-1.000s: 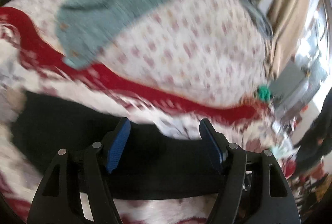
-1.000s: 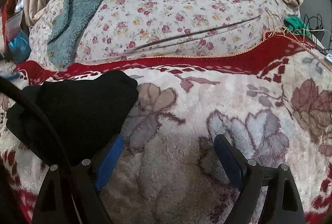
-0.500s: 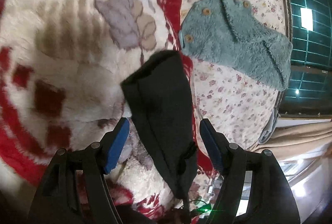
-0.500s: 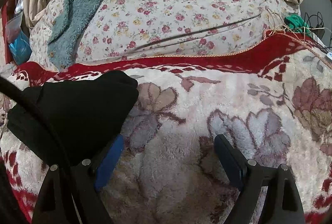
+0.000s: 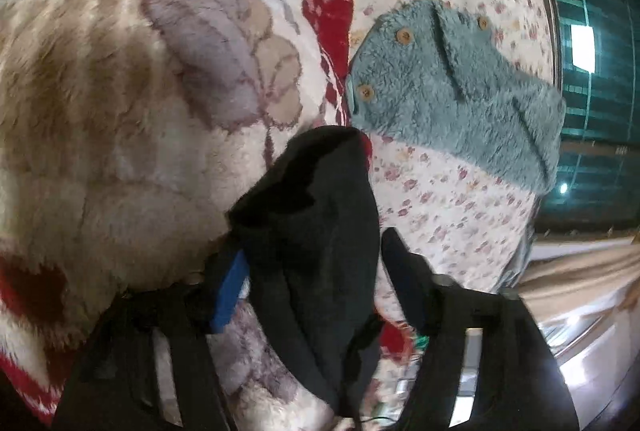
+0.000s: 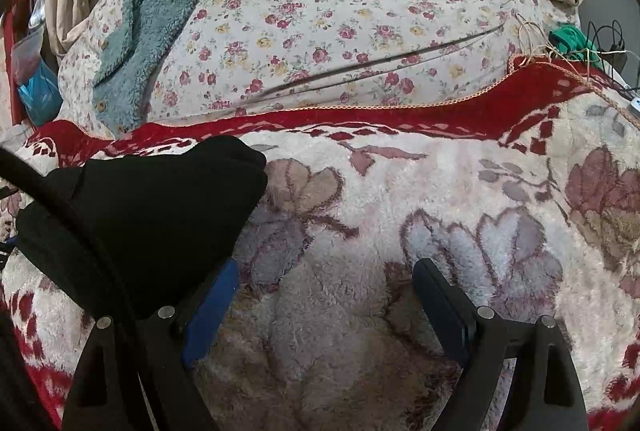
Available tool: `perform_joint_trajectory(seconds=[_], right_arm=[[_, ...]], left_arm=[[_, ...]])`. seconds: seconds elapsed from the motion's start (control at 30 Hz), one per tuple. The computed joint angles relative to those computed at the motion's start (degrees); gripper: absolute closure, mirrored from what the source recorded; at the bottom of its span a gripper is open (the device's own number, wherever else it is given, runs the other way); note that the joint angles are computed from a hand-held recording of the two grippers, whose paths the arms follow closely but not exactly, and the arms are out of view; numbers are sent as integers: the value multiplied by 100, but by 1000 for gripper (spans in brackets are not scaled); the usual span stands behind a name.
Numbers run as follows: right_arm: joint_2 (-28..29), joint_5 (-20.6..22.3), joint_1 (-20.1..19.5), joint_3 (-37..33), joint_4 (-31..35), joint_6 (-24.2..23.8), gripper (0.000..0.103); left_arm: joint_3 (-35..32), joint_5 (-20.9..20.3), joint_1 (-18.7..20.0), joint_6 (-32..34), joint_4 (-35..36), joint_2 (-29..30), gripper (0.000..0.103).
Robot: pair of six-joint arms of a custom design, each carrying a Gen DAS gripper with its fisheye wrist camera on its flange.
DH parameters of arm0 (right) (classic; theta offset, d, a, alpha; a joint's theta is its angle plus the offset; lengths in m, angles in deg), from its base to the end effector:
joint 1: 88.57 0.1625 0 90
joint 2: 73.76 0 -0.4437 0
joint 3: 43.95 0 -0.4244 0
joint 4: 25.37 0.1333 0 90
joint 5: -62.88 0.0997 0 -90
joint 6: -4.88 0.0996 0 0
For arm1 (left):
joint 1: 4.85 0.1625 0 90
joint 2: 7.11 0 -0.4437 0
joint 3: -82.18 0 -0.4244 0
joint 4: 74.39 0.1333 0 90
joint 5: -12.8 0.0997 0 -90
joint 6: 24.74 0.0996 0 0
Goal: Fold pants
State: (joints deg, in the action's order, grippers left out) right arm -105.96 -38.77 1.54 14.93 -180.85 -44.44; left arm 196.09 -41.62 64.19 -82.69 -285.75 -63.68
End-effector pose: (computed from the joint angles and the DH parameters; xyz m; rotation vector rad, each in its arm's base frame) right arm 0.1149 -0.8933 0.1948 0.9979 -2.3906 0.7189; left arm -0.0324 -0.6193 0.2296 1.1968 -2.0865 1.6192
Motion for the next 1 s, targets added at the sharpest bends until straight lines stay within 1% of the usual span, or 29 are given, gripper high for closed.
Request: perform_joint_trajectory(seconds=[0.03, 0.07, 0.1, 0.17, 0.23, 0.3, 0.33, 0.4, 0.47, 0.5, 0.53, 0.63, 0.7, 0.8, 0.87, 0.97, 1.0], right_arm=[[2, 0, -1, -4, 4, 1, 16], [4, 2, -1, -3, 4, 4, 16], [-1, 2, -2, 8, -6, 5, 16], [1, -9, -1, 6, -12, -2, 16], [0, -8, -2, 5, -10, -1, 16], [-4, 3, -4, 2, 9, -1, 16], [-10, 30, -4, -2, 55, 12, 16], [-30, 121, -11, -42, 225, 67, 20], [-44, 157, -1, -66, 304, 105, 22], [-53, 167, 5, -65, 300, 117, 22], [-64, 181, 12, -64, 310, 122, 22], [-108, 237, 28, -66, 336, 133, 22], [-151, 283, 24, -65, 335, 166, 22], [-170, 311, 2, -153, 432, 256, 22], [-163, 307, -21, -235, 539, 334, 22], [-170, 331, -66, -306, 608, 472, 22], [-175, 345, -83, -327, 628, 516, 22]], left_arm=[[-23, 74, -3, -27, 250, -16, 66], [-40, 91, 13, -59, 359, -3, 83], [-32, 70, 31, -46, 364, 24, 85], [-12, 106, 28, 162, 265, 73, 88], [-34, 235, -26, 338, 484, 29, 89], [-77, 493, -169, 558, 817, -70, 90], [-129, 695, -295, 808, 1014, -127, 90], [-290, 1166, -577, 1336, 1455, -201, 90], [-618, 1762, -923, 1966, 2163, -186, 90], [-833, 1989, -1077, 2253, 2540, -117, 90], [-1010, 2112, -1167, 2455, 2805, -43, 90], [-1834, 2518, -1485, 3310, 3661, 473, 90], [-2339, 2598, -1622, 3789, 3999, 852, 91], [-3182, 2610, -1761, 4319, 4518, 1536, 91], [-3781, 2595, -1796, 4641, 4707, 2065, 91], [-4495, 2389, -1744, 4763, 5070, 2679, 91], [-4741, 2389, -1735, 4800, 5221, 2858, 91]])
